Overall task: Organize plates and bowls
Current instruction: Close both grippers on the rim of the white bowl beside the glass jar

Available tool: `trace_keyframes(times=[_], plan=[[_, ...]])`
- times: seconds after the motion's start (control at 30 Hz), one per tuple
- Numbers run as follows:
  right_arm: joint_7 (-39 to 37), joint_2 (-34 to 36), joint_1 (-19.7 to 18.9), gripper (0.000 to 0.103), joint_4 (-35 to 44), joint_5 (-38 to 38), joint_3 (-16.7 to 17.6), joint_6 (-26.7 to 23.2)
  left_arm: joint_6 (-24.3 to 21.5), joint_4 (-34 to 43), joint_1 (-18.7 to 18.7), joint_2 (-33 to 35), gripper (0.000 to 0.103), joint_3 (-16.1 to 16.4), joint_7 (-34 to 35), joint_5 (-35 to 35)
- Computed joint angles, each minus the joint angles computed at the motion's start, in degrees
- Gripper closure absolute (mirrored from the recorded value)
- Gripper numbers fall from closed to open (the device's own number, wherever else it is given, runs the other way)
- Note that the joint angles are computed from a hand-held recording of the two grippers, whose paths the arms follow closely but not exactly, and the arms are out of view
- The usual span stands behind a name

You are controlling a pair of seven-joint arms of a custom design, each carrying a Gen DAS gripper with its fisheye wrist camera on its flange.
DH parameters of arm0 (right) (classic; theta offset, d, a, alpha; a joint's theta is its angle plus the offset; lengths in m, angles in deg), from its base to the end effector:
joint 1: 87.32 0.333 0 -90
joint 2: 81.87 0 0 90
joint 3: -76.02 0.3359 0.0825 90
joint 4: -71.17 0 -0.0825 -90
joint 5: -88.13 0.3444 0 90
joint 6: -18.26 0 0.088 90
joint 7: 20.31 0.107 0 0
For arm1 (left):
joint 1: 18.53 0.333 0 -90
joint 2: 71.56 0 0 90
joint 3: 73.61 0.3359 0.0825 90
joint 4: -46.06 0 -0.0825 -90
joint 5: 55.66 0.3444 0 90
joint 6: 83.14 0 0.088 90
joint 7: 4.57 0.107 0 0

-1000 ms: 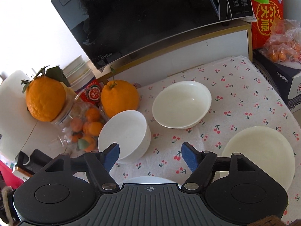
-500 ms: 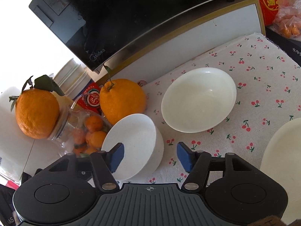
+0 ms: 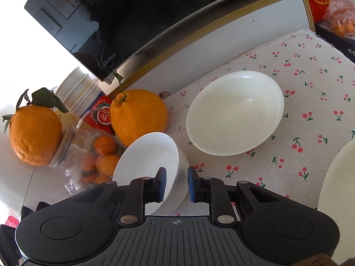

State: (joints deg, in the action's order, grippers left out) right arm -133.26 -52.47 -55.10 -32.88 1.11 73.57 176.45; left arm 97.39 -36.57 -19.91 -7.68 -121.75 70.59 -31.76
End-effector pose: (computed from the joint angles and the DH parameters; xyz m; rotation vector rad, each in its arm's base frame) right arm 0.5337 0.3573 0.3183 -0.8074 2.1532 -0.3774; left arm 0.6270 -0.4179 0.2974 1.5331 -2.1489 1.4479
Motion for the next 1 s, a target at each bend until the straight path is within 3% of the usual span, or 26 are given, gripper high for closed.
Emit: trace_keyframes(times=[0.33,0.7,0.83,1.0], plan=[[-2.11,1.52,0.41,0.086,1.23,2.51,-0.33,-0.02,-0.03,0.26,-0.7,-0.29,0.076,0.72,-0.44,-0.04],[-13.51,1.5,1.08,0.082,1.91,12.55,-0.28,1.24,-0.67,-1.69,-0.5,-3.08,0.077,2.61,-3.8,-0.75],[-7.15,1.61,2.39,0.08,1.66,8.64,-2.86,3.36,0.63,-1.09,-1.22,-2.49,0.065,3.28,-4.04,-1.4],[2.41,2.2,2.09,0.078,1.49,1.69,-3.74,4.68,2.4,-0.68,-1.54,-1.73,0.07,3.97,-5.52,0.8]])
